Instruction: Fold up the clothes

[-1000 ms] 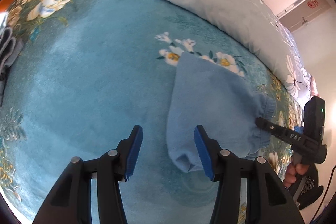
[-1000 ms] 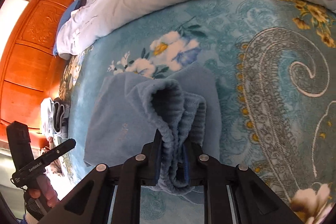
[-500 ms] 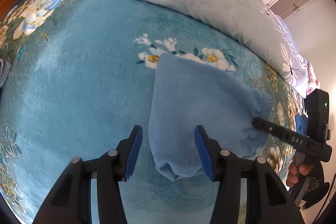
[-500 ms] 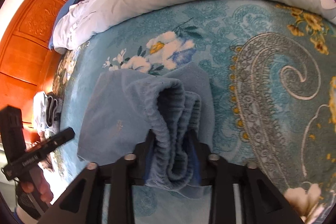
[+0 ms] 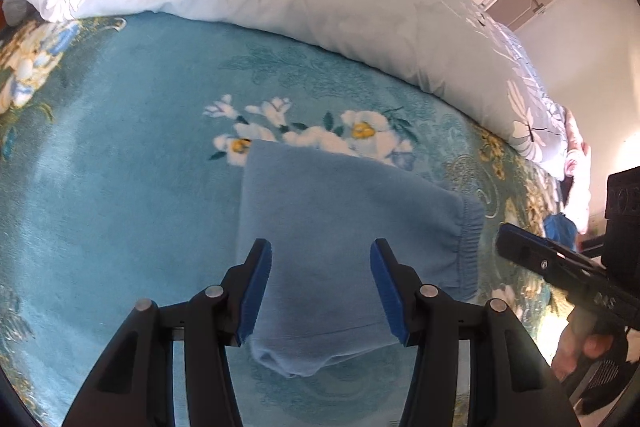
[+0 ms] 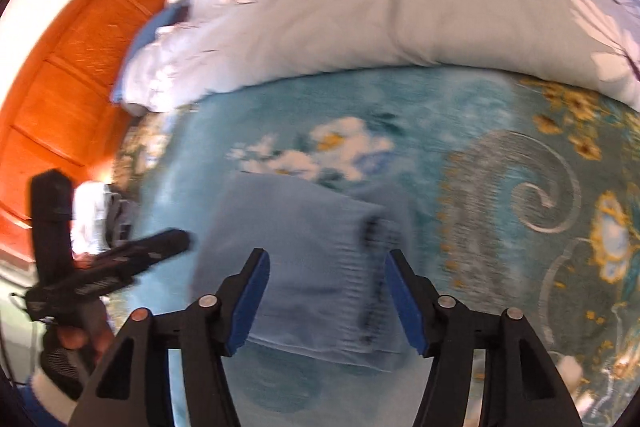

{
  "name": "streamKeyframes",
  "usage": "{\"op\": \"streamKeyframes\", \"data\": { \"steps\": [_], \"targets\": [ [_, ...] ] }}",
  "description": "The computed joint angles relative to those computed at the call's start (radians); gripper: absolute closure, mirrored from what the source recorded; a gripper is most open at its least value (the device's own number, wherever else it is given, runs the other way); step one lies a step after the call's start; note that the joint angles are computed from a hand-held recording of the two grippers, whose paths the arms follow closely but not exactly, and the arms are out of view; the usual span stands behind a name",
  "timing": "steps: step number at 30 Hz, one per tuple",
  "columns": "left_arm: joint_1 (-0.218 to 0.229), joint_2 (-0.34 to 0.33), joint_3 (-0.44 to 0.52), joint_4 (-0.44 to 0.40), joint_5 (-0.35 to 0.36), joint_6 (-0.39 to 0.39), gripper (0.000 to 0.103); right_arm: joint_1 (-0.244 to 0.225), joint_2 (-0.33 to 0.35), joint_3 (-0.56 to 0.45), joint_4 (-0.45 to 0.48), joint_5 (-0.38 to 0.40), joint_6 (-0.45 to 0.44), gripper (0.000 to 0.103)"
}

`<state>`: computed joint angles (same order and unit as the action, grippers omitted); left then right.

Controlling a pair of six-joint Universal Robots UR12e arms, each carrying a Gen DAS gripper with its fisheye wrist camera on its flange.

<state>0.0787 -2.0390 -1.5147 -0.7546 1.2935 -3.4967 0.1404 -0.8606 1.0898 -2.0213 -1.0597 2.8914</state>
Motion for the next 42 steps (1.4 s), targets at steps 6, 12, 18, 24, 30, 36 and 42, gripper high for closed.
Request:
{"op": "streamKeyframes", "data": {
  "steps": [6,12,18,24,30,36,42],
  "targets": [
    [-0.002,-0.011,-0.003,0.005,-0.053,-0.023,0.050,0.021,0.035,-0.040,0.045,0.020,-0.002,0.042],
    [0.001,-0.018,-0.015,0.001,-0.077,-0.028,0.050,0.023,0.058,-0.069,0.056,-0.042,0.013,0.077],
    [0.008,-0.025,-0.032,0.003,-0.098,-0.017,0.050,0.019,0.096,-0.106,0.102,-0.089,0.045,0.083],
    [0.003,-0.032,-0.026,-0.020,-0.087,0.021,0.050,0.018,0.108,-0.114,0.105,-0.092,0.051,0.089],
    [0.000,-0.022,-0.031,0.004,-0.081,0.011,0.050,0.018,0.105,-0.113,0.102,-0.090,0.053,0.092],
    [-0.006,0.016,-0.062,0.043,-0.082,0.015,0.050,0.017,0.042,-0.043,0.084,-0.050,-0.016,0.085],
    [-0.010,0.031,-0.083,0.001,-0.084,0.052,0.050,0.023,0.000,0.026,0.129,-0.075,-0.061,0.086]
  ]
}}
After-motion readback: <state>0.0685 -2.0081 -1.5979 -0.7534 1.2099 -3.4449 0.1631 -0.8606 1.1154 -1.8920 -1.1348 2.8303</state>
